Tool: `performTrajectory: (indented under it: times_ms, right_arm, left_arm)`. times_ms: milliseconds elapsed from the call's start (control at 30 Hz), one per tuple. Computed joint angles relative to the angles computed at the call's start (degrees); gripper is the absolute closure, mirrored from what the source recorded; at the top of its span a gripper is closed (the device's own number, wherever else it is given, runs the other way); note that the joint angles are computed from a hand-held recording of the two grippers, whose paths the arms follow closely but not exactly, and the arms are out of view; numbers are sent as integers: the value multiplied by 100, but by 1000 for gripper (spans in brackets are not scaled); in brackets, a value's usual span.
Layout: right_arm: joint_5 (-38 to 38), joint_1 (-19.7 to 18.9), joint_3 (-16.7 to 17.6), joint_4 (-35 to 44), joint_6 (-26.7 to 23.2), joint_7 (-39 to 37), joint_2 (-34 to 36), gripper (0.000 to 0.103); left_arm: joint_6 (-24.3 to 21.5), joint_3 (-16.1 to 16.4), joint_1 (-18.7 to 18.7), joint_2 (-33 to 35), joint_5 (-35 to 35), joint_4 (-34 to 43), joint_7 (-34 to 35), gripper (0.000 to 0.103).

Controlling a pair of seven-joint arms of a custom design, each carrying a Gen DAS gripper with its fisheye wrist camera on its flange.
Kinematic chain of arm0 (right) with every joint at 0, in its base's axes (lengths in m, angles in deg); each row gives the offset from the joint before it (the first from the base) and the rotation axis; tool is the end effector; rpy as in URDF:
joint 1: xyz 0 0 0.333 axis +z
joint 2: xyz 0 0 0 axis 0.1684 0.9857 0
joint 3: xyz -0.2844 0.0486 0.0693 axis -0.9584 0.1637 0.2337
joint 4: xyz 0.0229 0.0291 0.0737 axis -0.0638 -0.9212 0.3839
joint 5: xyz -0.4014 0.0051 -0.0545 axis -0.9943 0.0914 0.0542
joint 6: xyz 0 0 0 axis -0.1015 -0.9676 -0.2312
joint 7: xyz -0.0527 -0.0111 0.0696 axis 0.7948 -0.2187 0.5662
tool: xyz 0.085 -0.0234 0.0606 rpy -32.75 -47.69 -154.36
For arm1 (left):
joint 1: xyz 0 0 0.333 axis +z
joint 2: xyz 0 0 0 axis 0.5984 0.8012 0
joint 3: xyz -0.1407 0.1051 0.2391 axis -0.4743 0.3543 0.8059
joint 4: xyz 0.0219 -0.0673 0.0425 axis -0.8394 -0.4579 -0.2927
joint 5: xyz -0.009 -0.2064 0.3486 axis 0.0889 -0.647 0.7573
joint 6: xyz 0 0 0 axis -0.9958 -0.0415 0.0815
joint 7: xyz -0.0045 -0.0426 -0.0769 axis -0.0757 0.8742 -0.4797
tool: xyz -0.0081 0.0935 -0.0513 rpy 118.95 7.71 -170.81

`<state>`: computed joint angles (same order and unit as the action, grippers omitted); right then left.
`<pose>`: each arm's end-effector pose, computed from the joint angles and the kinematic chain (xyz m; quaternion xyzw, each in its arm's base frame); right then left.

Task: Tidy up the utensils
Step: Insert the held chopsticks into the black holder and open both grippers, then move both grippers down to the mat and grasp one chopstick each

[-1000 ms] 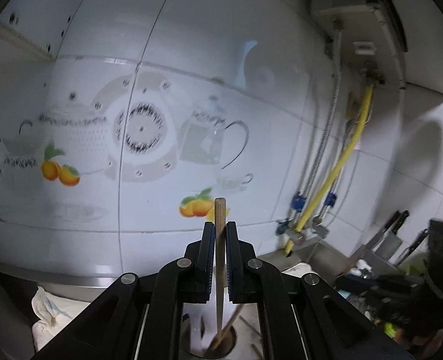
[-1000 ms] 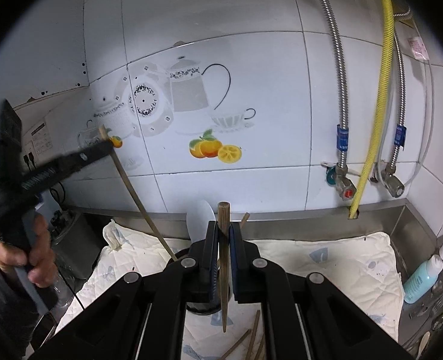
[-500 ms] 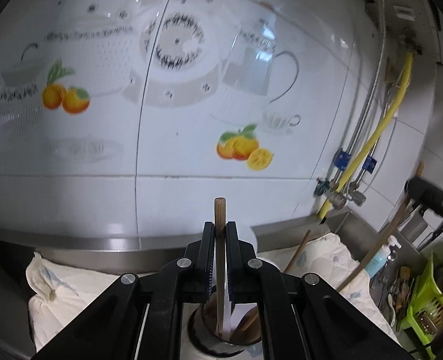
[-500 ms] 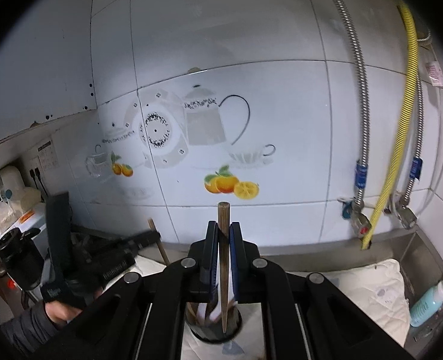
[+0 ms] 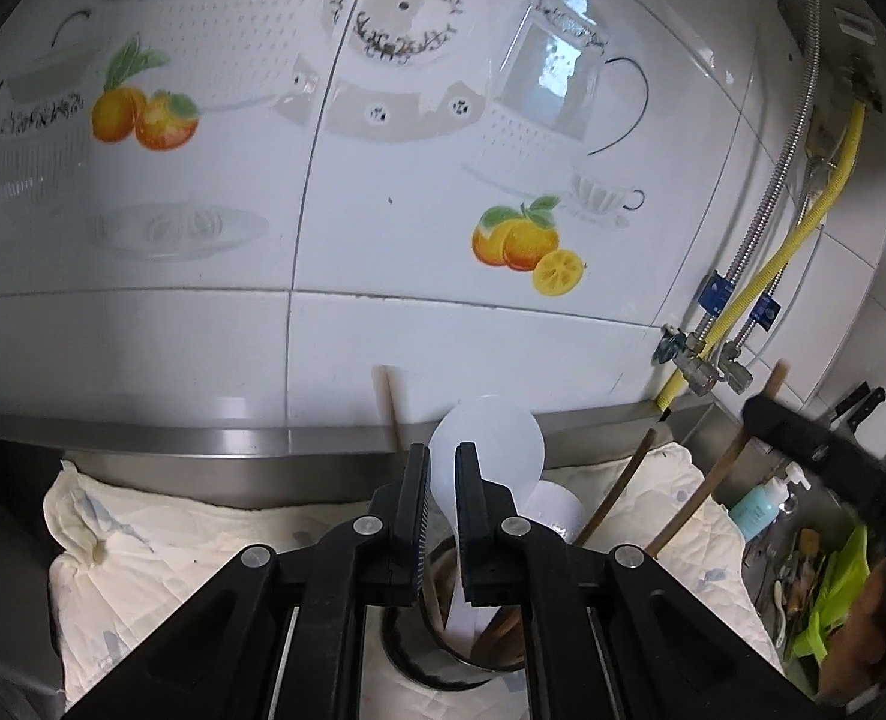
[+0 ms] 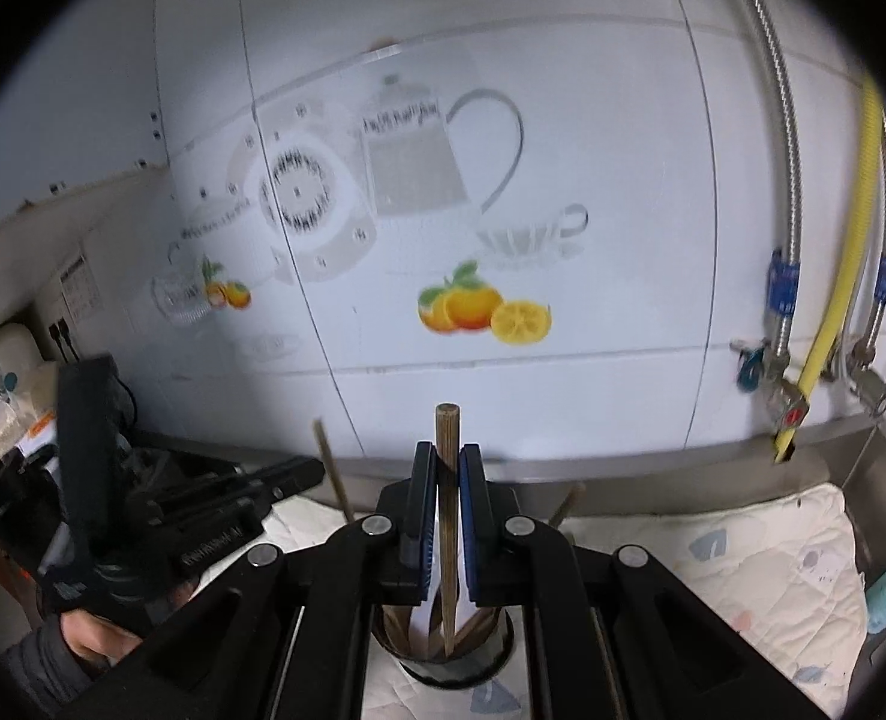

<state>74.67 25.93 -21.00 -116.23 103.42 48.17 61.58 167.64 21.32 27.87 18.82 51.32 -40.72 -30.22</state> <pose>0.5105 0.1715 0.7262 -0.7498 0.4234 -0.1449 0.4874 0.5013 -0.1733 0.7038 -0.7076 0.5303 -0.3905 0.2560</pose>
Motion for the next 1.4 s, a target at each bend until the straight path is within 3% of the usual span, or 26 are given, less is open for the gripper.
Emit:
performTrajectory:
  times_ms: [133, 167, 1167, 1400]
  right_arm:
    - [-135, -29, 13, -13, -163, 102, 34, 93]
    - [-123, -26, 0, -1, -233, 95, 45, 93]
    - [-514, -379, -113, -463, -277, 345, -399, 89]
    - [-837, -536, -159, -500, -641, 318, -120, 89]
  left_arm:
    - [69, -7, 14, -56, -7, -78, -106, 64]
    - [108, -10, 20, -116, 17, -141, -134, 63]
    - [-64, 249, -492, -1155, -506, -1298, 322, 62]
    - [-54, 311, -637, -1200, -756, -1452, 462, 62]
